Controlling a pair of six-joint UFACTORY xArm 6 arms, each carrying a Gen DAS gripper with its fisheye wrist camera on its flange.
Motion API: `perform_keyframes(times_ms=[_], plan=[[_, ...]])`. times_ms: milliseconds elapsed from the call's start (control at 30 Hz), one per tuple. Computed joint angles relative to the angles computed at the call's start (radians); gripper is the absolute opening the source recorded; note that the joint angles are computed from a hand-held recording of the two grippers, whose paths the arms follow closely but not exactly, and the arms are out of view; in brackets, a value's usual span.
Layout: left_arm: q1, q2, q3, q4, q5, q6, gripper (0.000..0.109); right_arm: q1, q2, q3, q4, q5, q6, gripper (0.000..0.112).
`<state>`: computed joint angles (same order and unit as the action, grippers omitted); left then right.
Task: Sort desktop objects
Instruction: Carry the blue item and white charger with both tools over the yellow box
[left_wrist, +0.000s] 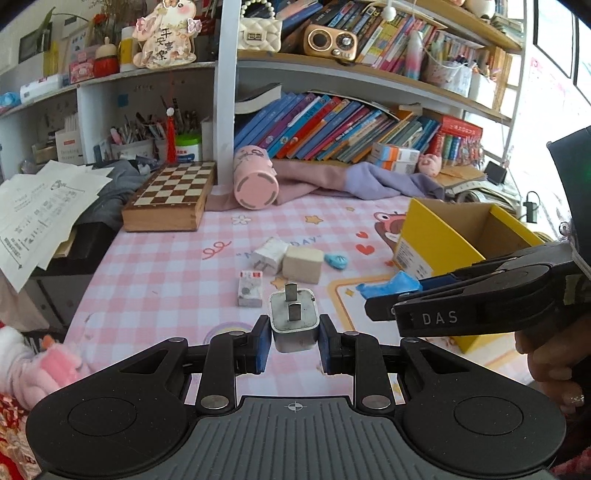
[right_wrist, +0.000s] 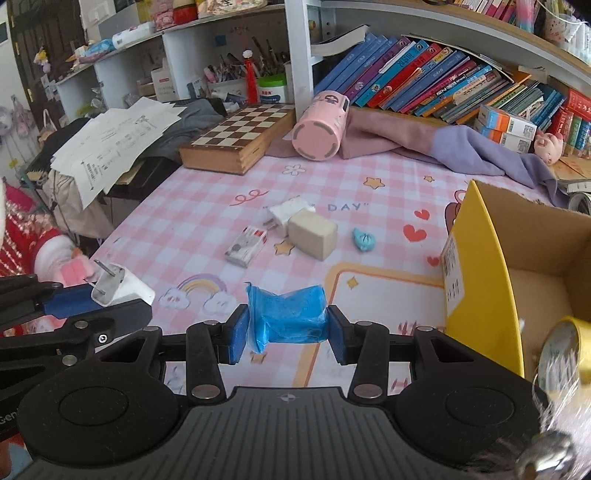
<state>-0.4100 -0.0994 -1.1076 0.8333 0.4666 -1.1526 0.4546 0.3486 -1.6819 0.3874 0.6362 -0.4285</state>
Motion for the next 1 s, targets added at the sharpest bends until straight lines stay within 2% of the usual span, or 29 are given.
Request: perform_keyframes(times_ms=[367,533,700,1000], plan=[[-0.096,-0.143,0.115,0.065,0.086,-0.086,0.025,0.019,-0.209,0.272,0.005,-0.074,0.011,0.041],[-0.128,-0.204,0.165,0.076,0.099,-0.107,0.025,0.028,-0.304,0.386,0.023,-0.118,0.012,0.041],[-0.147,-0.228,0.187,0.071,0.075,-0.093,0.025,0.026,-0.387,0.483,-0.001,-0.145,0.052,0.041],[-0.168,-0.21,0.187,0.041,-0.004,-0.033,0.025,-0.008,-0.489,0.594,-0.109,-0.178,0.205,0.04]])
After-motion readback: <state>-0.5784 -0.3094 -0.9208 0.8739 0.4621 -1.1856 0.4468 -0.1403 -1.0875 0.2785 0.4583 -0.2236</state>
